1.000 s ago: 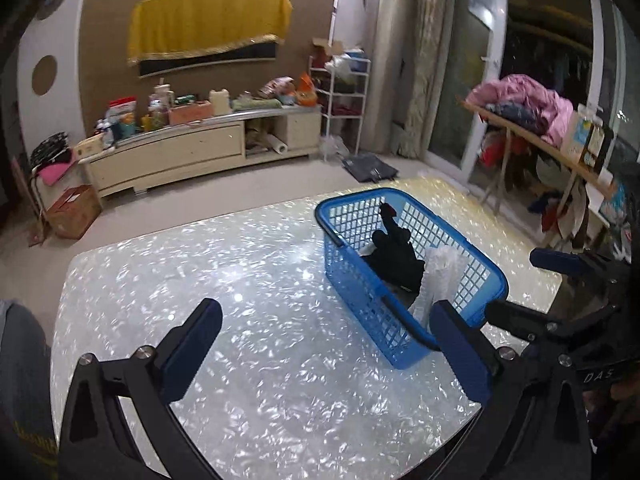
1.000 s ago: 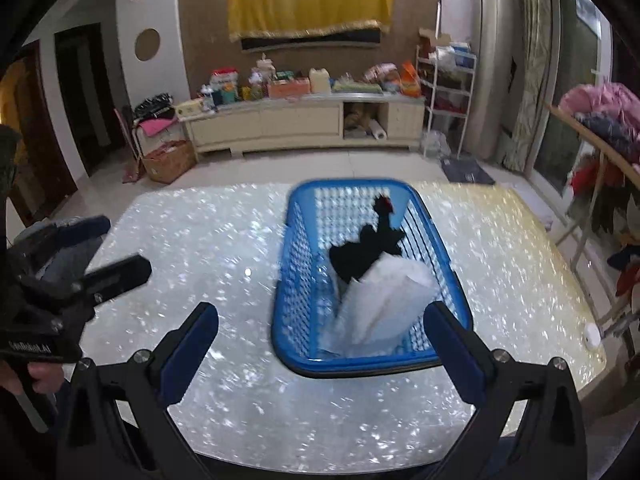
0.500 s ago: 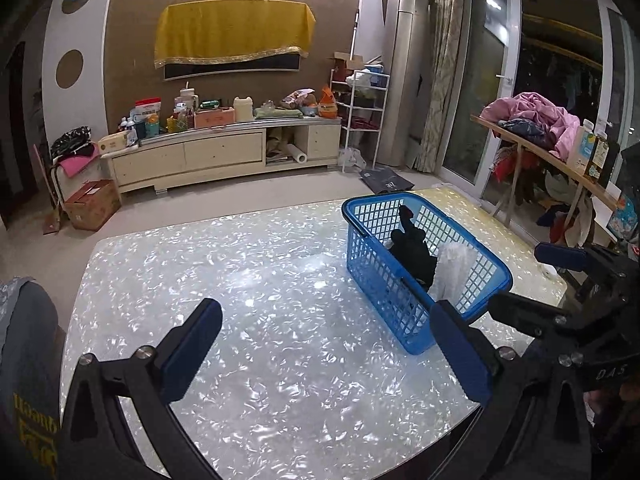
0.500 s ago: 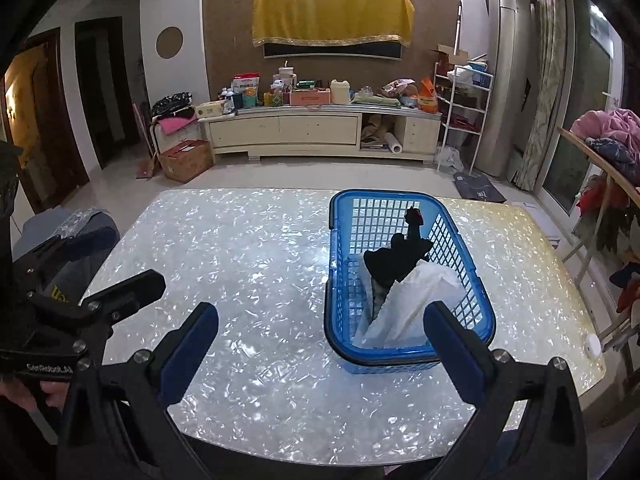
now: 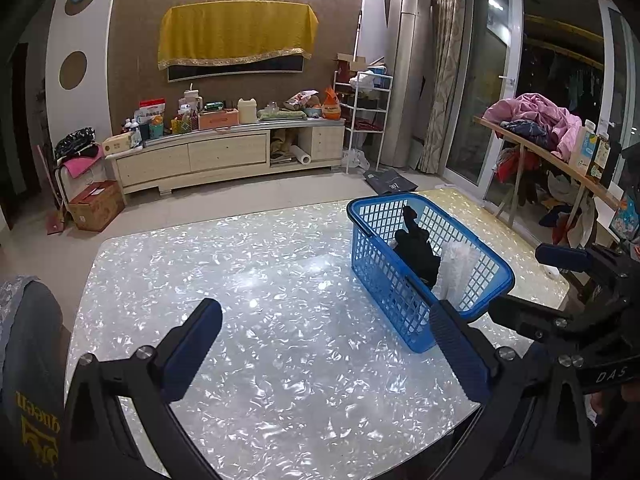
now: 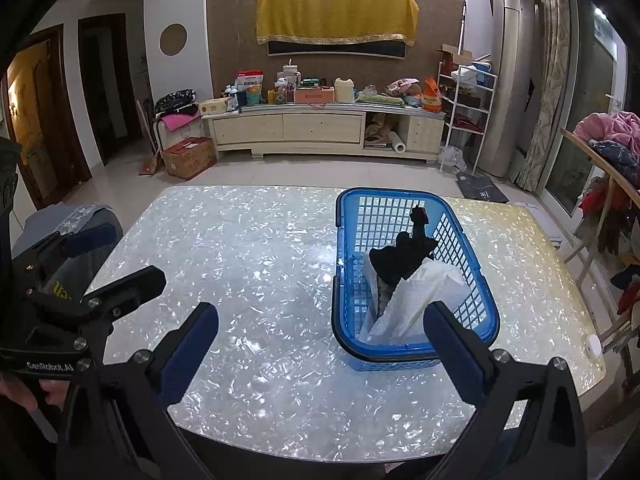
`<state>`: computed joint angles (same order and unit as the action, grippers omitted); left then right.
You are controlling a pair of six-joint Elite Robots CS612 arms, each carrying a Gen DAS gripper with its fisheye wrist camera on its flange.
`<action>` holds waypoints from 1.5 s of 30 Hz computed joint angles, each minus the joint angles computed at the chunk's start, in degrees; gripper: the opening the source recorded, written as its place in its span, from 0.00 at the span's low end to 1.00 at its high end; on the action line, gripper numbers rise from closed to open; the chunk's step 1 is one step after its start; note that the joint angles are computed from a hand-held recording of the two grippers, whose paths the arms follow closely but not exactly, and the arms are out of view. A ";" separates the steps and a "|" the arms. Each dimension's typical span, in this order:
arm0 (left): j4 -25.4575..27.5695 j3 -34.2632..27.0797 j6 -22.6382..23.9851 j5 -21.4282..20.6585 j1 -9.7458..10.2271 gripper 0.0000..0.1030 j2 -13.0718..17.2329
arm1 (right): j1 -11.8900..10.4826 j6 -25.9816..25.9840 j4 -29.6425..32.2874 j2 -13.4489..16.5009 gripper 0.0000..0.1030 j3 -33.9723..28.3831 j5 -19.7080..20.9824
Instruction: Organize soft objects
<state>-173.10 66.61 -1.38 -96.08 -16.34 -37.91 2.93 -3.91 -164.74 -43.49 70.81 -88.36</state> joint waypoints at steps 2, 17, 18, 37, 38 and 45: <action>0.04 -0.01 -0.02 -0.13 0.04 1.00 -0.01 | -0.01 -0.09 -0.17 -0.02 1.00 0.03 -0.04; -0.62 0.82 -0.66 -0.14 -0.14 1.00 -0.75 | -0.01 0.07 -0.41 -0.20 1.00 0.36 -0.29; -0.68 0.85 -0.79 -0.07 -0.15 1.00 -0.75 | -0.03 -0.01 -0.47 -0.20 1.00 0.38 -0.20; -1.58 1.89 -0.72 0.23 -0.28 1.00 -1.41 | -0.08 0.21 -0.72 -0.40 1.00 0.70 0.00; -1.70 2.03 -0.66 0.30 -0.32 1.00 -1.51 | -0.09 0.21 -0.68 -0.43 1.00 0.74 0.01; -1.82 2.11 -0.76 0.40 -0.37 1.00 -1.62 | 0.02 0.49 -0.85 -0.60 1.00 0.97 -0.10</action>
<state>-174.92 68.72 -2.14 -95.68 -16.71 -39.54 2.95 -3.42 -165.59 -44.09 71.78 -88.46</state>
